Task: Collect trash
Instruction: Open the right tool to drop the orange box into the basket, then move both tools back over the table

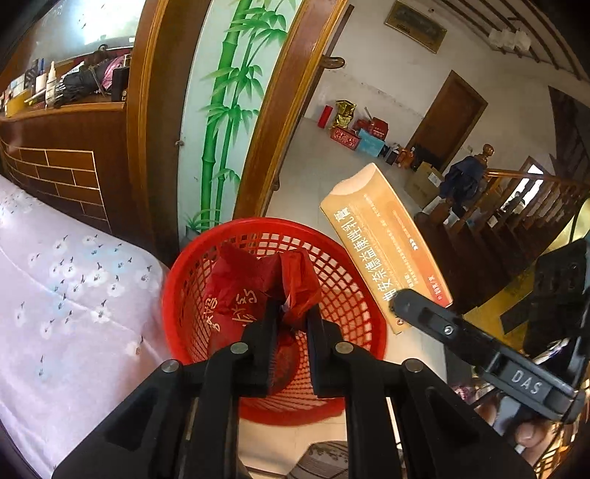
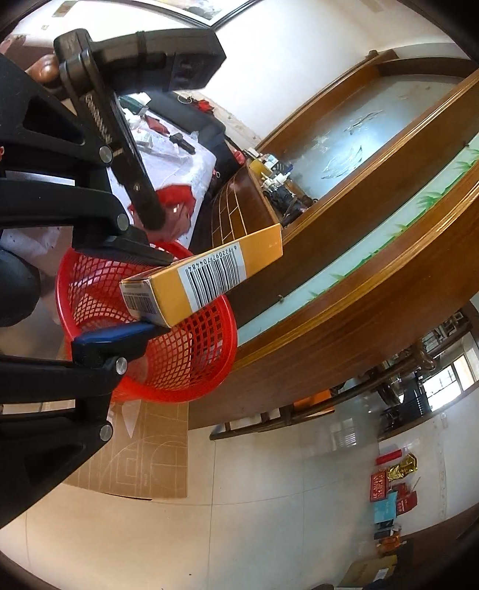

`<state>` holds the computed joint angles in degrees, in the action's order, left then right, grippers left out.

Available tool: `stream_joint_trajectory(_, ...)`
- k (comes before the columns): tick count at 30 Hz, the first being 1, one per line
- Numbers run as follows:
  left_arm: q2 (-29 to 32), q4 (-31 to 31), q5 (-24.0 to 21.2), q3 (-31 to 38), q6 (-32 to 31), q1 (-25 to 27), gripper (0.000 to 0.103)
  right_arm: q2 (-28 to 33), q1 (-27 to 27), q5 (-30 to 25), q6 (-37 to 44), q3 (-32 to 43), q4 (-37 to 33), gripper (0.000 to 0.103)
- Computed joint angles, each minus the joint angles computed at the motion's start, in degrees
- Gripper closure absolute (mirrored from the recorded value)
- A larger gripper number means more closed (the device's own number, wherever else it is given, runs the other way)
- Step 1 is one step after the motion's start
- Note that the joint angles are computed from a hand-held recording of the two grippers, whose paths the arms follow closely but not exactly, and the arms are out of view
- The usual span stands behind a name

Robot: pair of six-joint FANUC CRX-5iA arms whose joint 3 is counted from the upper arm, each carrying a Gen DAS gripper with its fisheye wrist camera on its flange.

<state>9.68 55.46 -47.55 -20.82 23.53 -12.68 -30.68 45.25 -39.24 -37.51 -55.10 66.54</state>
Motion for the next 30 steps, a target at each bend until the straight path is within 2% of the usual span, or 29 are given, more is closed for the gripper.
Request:
stream_joint_trajectory(1, 0.40, 0.03, 0.22, 0.05, -0.33, -0.09, 0.079, 0.47, -0.17, -0.01, 0.43, 0.24, -0.31, 0.071)
stream_joint_trajectory(2, 0.45, -0.07, 0.60, -0.03, -0.25, -0.09, 0.064, 0.97, -0.79, 0.40, 0.87, 0.44, -0.44, 0.070)
stream_joint_trajectory(4, 0.29, 0.65, 2.60, -0.70, -0.22, -0.11, 0.045, 1.74, -1.24, -0.63, 0.70, 0.68, -0.12, 0.069)
stream_joint_trajectory(5, -0.24, 1.97, 3.02, -1.57, -0.84, 0.36, 0.044, 2.26, -0.88, -1.73, 1.51, 1.20, -0.54, 0.065)
stream_joint_trajectory(6, -0.58, 2.33, 2.68, -1.79, -0.83, 0.76, 0.044, 2.35, -0.69, -2.19, 2.22, 1.47, -0.72, 0.053)
stream_joint_trajectory(7, -1.10, 3.06, 2.00, -2.24, -1.29, 1.47, 0.044, 1.84, -0.85, -1.94, 1.71, 1.08, -0.18, 0.047)
stream_joint_trajectory(10, -4.35, 4.64, 1.32, -4.40, -2.24, 3.83, 0.043, 1.21, -0.87, -1.48, 1.05, 0.75, 1.01, 0.047)
stream_joint_trajectory(12, -7.52, 7.46, 0.32, -6.87, -4.62, 6.16, 0.037, 0.81, -0.21, -1.59, -0.12, 0.75, 3.00, 0.047)
stream_joint_trajectory(14, -12.57, 10.01, 0.90, -10.59, -6.93, 9.34, 0.028, 1.09, -1.22, 1.18, -1.70, 0.71, 7.11, 0.044)
stream_joint_trajectory(16, -16.61, 10.99, 0.09, -13.23, -8.47, 12.78, 0.026, 1.44, -1.81, 3.36, -3.62, 0.72, 12.22, 0.030)
stream_joint_trajectory(19, -23.34, 11.43, 1.76, -17.57, -9.64, 18.95, 0.026, 3.22, -2.64, 7.39, -6.97, 2.06, 21.57, 0.018)
stream_joint_trajectory(22, -30.17, 12.74, 8.31, -22.33, -8.96, 24.49, 0.025, 6.41, -3.41, 11.19, -10.30, 4.63, 30.77, 0.016)
stream_joint_trajectory(23, -31.66, 11.92, 9.35, -23.10, -7.67, 27.21, 0.025, 7.66, -4.70, 13.70, -13.09, 5.69, 35.83, 0.016)
stream_joint_trajectory(26, -33.30, 6.96, 7.26, -22.79, -2.92, 36.27, 0.025, 11.24, -6.99, 19.38, -19.31, 9.23, 46.29, 0.016)
stream_joint_trajectory(30, -35.24, 4.51, 5.49, -23.06, -0.83, 45.97, 0.025, 16.33, -3.10, 20.57, -15.16, 13.49, 43.28, 0.016)
